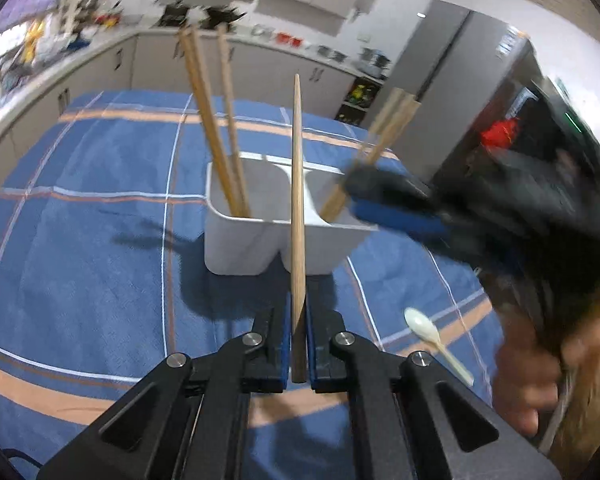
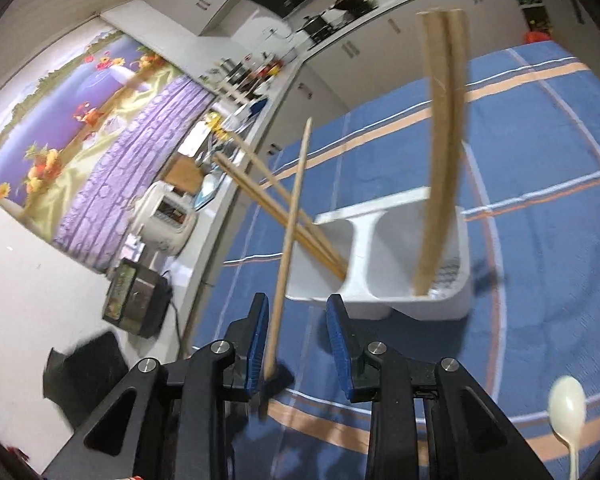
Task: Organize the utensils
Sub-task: 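Open the right tool to drop its chopstick while the left tool drops its chopstick, then move both open tools down toward the two spoons on the cloth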
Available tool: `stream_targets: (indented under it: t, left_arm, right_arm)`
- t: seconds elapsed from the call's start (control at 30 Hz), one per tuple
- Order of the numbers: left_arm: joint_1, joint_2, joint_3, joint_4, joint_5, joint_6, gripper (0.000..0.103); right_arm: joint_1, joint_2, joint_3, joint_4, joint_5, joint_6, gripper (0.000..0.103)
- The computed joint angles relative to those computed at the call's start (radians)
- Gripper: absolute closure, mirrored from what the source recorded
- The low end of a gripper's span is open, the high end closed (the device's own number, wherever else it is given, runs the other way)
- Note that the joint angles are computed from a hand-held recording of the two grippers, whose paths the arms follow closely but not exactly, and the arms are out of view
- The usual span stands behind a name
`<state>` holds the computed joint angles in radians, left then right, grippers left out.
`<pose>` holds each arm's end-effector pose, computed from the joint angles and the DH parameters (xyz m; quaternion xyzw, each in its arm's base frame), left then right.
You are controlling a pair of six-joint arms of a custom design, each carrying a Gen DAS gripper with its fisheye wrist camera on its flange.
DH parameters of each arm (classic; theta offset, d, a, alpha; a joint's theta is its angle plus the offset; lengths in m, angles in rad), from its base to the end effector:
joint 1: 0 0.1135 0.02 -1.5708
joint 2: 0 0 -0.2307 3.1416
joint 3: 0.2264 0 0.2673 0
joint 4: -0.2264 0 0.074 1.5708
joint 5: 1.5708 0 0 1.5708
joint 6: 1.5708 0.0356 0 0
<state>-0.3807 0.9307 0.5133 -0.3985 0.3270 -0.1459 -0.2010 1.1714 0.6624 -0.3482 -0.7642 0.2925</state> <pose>0.1986 -0.0918 0.1693 0.1670 0.9039 -0.2407 0.3117 0.2521 -0.0262 0.1761 0.0861 0.8749 0.3638 0.3078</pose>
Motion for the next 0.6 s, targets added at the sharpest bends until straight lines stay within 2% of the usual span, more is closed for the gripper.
stream_targets:
  t: [0.13,0.17,0.27,0.3,0.33,0.37,0.4,0.43,0.53,0.6]
  left_arm:
    - [-0.067,-0.142,-0.051,-0.055,-0.032,0.067,0.097]
    - [-0.081,-0.163,-0.058,-0.065,-0.044,0.074,0.097]
    - [-0.081,-0.182,-0.063,-0.077,-0.057,0.071,0.096]
    - [-0.068,-0.173,-0.061,-0.071,-0.066,0.061,0.093]
    - [-0.048,-0.168,-0.06,-0.065,-0.063,0.051,0.079]
    - [-0.007,-0.17,-0.063,-0.055,-0.039,0.038,0.072]
    - [0.027,-0.184,-0.069,-0.051,-0.018,0.025,0.057]
    - [0.086,-0.202,-0.079,-0.041,0.02,0.0,0.051]
    - [0.278,-0.187,-0.069,-0.034,0.151,-0.037,0.05]
    - [0.364,-0.149,-0.052,-0.029,0.176,-0.051,0.05]
  right_arm:
    - [0.043,0.04,0.044,0.015,0.025,-0.001,0.073]
    - [0.049,0.046,0.055,0.009,0.029,-0.008,0.093]
    - [0.055,0.031,0.064,-0.008,0.031,-0.023,0.095]
    - [0.065,0.003,0.062,-0.012,0.064,-0.027,0.096]
    - [0.068,-0.013,0.064,-0.015,0.082,-0.032,0.096]
    - [0.067,-0.029,0.07,-0.014,0.093,-0.03,0.096]
    - [0.066,-0.039,0.081,-0.017,0.103,-0.026,0.096]
    - [0.064,-0.055,0.09,-0.018,0.118,-0.025,0.096]
    - [0.067,-0.091,0.133,-0.024,0.183,-0.035,0.096]
    - [0.076,-0.094,0.171,-0.014,0.228,-0.035,0.096]
